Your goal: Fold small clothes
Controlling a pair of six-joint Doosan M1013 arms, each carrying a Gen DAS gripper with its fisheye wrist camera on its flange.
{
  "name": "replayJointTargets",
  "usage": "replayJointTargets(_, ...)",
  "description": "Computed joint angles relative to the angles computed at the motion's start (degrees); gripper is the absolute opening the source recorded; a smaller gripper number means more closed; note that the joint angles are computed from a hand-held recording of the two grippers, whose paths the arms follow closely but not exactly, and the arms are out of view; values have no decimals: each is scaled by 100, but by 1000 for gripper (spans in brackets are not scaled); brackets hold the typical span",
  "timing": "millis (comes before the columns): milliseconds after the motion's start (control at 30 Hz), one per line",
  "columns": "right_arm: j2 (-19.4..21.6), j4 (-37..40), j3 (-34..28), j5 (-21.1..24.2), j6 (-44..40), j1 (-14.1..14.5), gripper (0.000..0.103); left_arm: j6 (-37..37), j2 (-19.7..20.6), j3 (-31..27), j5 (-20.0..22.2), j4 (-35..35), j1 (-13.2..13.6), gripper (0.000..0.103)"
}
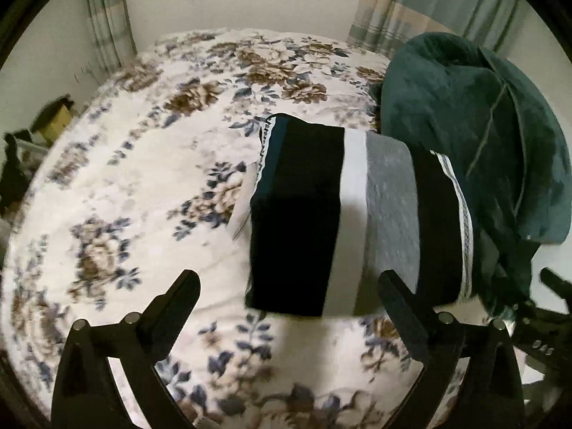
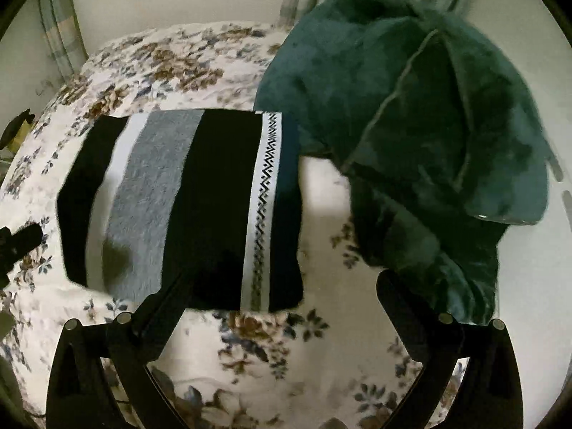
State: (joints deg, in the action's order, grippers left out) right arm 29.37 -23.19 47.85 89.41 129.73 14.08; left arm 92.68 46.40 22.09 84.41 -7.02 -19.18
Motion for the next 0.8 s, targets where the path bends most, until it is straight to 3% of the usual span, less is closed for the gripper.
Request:
replayJointTargets(400, -1088, -1036, 88, 555, 447, 861, 103, 369, -1845, 1913, -1064, 301, -126, 102)
replayJointTargets(567, -1377, -1530, -203, 904, 514, 1349, 103, 349, -2344, 2171, -1137, 166, -84, 101)
replayJointTargets(800, -1467, -2385, -919, 1372, 367, 2114, 103, 334, -2935, 2414, -1259, 19, -20, 101)
